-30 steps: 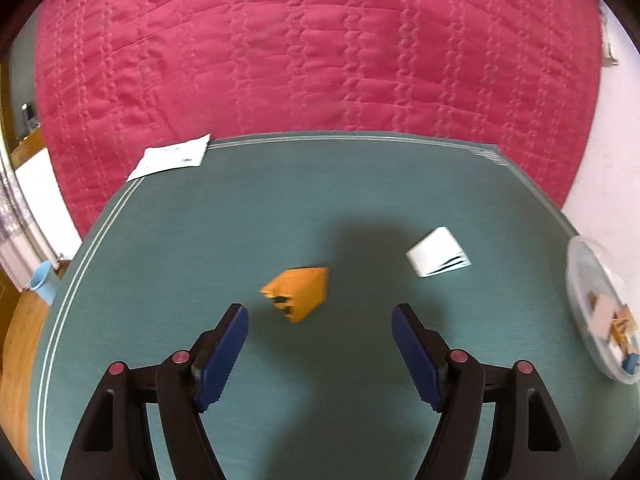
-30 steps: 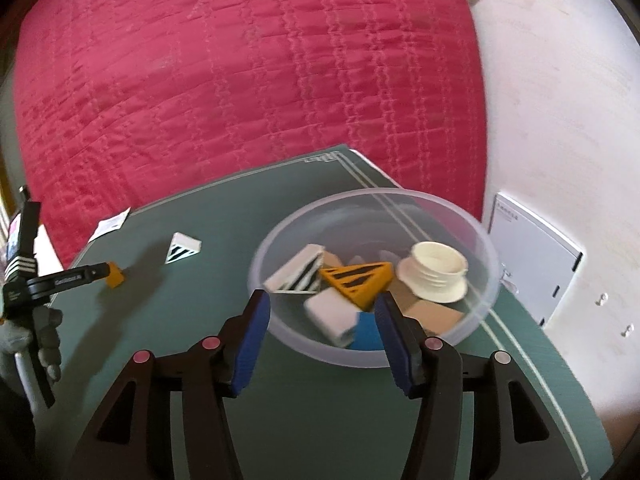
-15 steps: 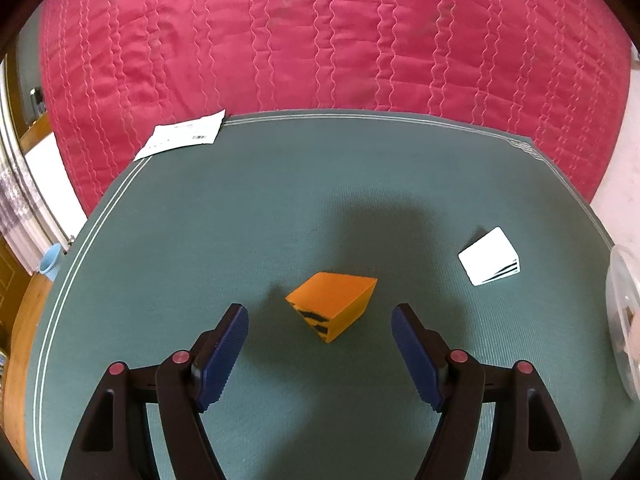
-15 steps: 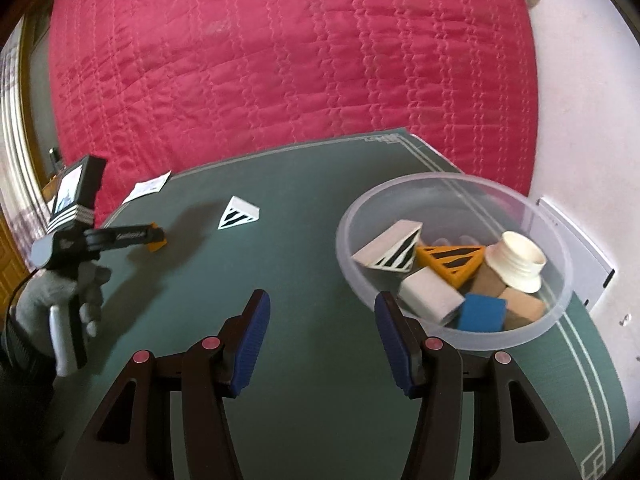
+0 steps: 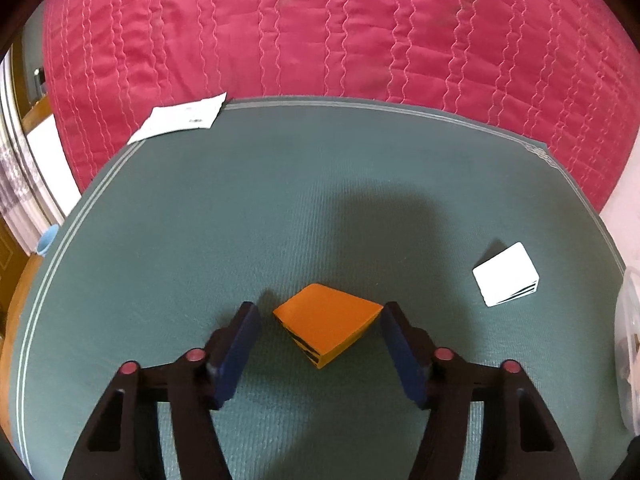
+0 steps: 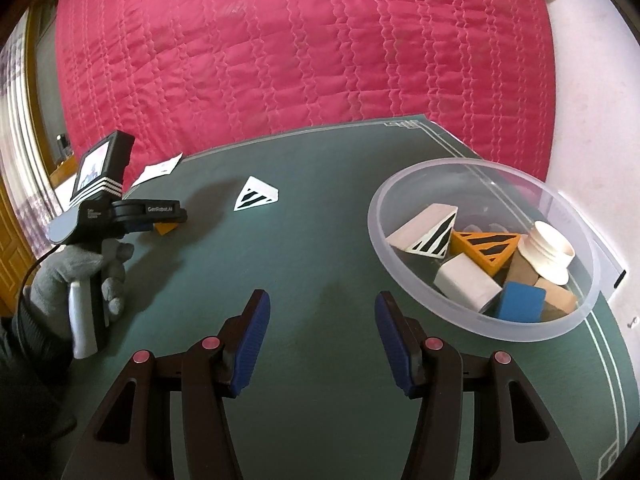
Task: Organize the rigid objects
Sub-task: 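Move the left gripper to the orange cube and grasp it, then grasp the white cube with the right gripper while the left holds the orange cube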
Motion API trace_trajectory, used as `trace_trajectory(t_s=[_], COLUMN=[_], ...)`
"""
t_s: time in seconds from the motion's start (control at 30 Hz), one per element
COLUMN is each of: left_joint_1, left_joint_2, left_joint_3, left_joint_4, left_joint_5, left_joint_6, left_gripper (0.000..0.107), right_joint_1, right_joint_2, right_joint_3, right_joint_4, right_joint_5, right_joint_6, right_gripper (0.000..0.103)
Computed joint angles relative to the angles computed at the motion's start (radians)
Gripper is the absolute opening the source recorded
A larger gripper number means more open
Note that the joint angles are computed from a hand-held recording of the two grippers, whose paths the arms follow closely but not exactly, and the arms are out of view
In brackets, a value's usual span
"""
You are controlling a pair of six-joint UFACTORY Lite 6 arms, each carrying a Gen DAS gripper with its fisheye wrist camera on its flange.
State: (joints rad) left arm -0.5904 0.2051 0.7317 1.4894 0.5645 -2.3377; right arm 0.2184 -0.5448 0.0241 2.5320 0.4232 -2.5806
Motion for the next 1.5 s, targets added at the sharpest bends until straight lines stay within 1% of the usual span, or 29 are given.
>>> trace_trajectory(t_s=[0.03,0.07,0.17,0.27,0.37,0.43,0.53,0.63,0.67,0.77,0.8,0.83,0.9,1.0,1.1,1.2,1.23,1.5], left_joint_1=[-0.001,0.0,-0.002,-0.007,-0.031,-0.036,-0.05,-0.074,-0.085,-0.123,-0.141,-0.156,-0.178,-0.185,-0.167,-0.141,-0.131,-0.098], left_joint_2=[-0.002,-0.008,-0.017,-0.051,-0.077,-0.095,-0.132,-0.179,-0.193,-0.236,-0.244,-0.254,-0.29,-0.341,-0.371,-0.387,-0.392,-0.431], left_joint_3=[-0.004,-0.011,-0.026,-0.062,-0.088,-0.103,-0.128,-0.158,-0.167,-0.195,-0.197,-0.204,-0.228,-0.258,-0.276,-0.295,-0.3,-0.33], left_joint_4=[0.01,0.03,0.061,0.128,0.126,0.127,0.112,0.087,0.076,0.034,0.003,-0.014,-0.027,-0.031,-0.027,-0.015,-0.012,-0.013], left_joint_5=[0.005,0.0,0.0,-0.008,0.019,0.023,0.034,0.057,0.067,0.097,0.118,0.135,0.154,0.164,0.155,0.136,0.128,0.108], left_joint_6=[-0.009,-0.024,-0.049,-0.108,-0.121,-0.129,-0.13,-0.118,-0.115,-0.097,-0.076,-0.066,-0.064,-0.069,-0.078,-0.097,-0.101,-0.12], left_gripper=[0.056,0.049,0.047,0.044,0.042,0.042,0.042,0.042,0.042,0.041,0.041,0.041,0.041,0.041,0.041,0.041,0.041,0.041], right_joint_1=[0.013,0.023,0.061,0.089,0.115,0.126,0.168,0.227,0.236,0.259,0.267,0.269,0.282,0.307,0.326,0.336,0.344,0.369], right_joint_2=[0.012,0.015,0.026,0.042,0.078,0.139,0.244,0.373,0.408,0.561,0.598,0.668,0.765,0.874,0.956,1.024,1.044,1.168], right_joint_3=[0.004,0.005,0.012,0.028,0.069,0.12,0.196,0.3,0.33,0.468,0.502,0.569,0.67,0.789,0.887,0.97,0.997,1.198], right_joint_4=[0.027,0.043,0.089,0.08,0.053,0.0,0.044,0.104,0.098,-0.002,-0.012,-0.064,-0.073,-0.044,-0.031,-0.071,-0.041,-0.066], right_joint_5=[-0.001,-0.004,-0.017,-0.029,-0.04,-0.036,-0.03,-0.027,-0.025,-0.018,-0.02,-0.018,-0.036,-0.063,-0.088,-0.105,-0.109,-0.194], right_joint_6=[-0.021,-0.033,-0.066,-0.05,-0.021,0.031,0.005,-0.026,-0.015,0.1,0.118,0.175,0.206,0.199,0.201,0.254,0.229,0.292], right_gripper=[0.056,0.056,0.056,0.056,0.056,0.056,0.056,0.056,0.056,0.056,0.056,0.056,0.056,0.056,0.056,0.056,0.056,0.056])
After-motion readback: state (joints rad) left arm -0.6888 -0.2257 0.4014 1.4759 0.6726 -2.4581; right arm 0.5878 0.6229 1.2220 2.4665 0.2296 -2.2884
